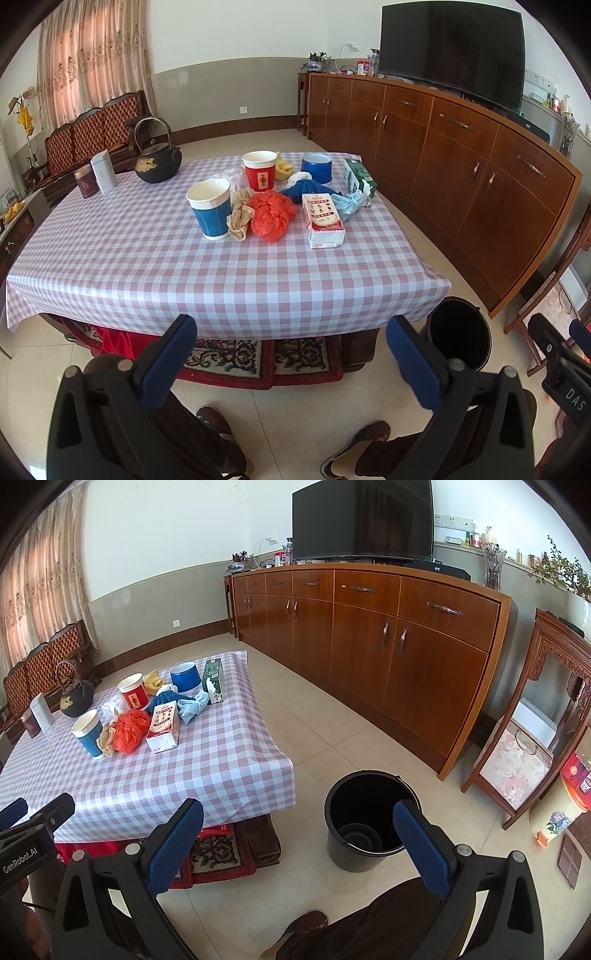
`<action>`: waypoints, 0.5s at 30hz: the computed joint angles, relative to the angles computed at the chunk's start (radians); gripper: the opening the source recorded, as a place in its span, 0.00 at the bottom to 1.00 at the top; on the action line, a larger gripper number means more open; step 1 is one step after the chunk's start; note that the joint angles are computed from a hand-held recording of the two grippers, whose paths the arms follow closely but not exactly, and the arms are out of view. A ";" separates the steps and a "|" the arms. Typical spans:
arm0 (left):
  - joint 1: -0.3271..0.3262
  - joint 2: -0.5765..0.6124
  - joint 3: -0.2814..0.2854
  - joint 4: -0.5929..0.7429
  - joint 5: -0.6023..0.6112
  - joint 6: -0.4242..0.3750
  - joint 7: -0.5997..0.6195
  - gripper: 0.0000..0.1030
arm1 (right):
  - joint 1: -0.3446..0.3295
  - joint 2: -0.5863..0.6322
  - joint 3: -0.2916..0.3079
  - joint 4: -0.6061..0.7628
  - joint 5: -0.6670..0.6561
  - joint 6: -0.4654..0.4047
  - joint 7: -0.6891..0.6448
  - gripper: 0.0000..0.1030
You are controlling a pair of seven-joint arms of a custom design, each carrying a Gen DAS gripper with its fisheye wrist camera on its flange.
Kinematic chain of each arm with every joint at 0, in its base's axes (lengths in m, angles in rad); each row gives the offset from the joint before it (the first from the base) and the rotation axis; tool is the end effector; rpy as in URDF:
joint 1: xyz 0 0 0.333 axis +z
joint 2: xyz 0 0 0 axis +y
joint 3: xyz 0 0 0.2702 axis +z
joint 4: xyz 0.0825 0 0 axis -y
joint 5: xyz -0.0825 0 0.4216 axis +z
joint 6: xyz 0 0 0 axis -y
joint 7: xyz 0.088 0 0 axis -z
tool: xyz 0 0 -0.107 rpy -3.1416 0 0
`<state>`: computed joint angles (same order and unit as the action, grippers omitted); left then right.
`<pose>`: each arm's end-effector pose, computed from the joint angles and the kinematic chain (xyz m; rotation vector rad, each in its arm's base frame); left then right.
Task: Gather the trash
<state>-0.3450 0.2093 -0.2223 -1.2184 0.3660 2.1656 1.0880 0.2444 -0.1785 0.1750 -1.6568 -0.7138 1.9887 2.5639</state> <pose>0.5895 -0.3348 0.7069 -1.6401 1.9059 -0.8326 0.5368 0.2055 0.6989 -1.3476 2.1286 -1.0493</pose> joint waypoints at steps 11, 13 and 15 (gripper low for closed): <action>0.005 0.021 0.011 0.021 0.017 -0.010 -0.011 1.00 | 0.010 0.049 -0.014 0.044 0.008 0.029 -0.019 1.00; 0.007 0.030 0.014 0.032 0.018 -0.015 -0.011 1.00 | 0.014 0.060 -0.020 0.053 0.010 0.039 -0.026 1.00; 0.008 0.042 0.016 0.047 0.017 -0.020 -0.009 1.00 | 0.019 0.078 -0.025 0.070 0.014 0.048 -0.035 1.00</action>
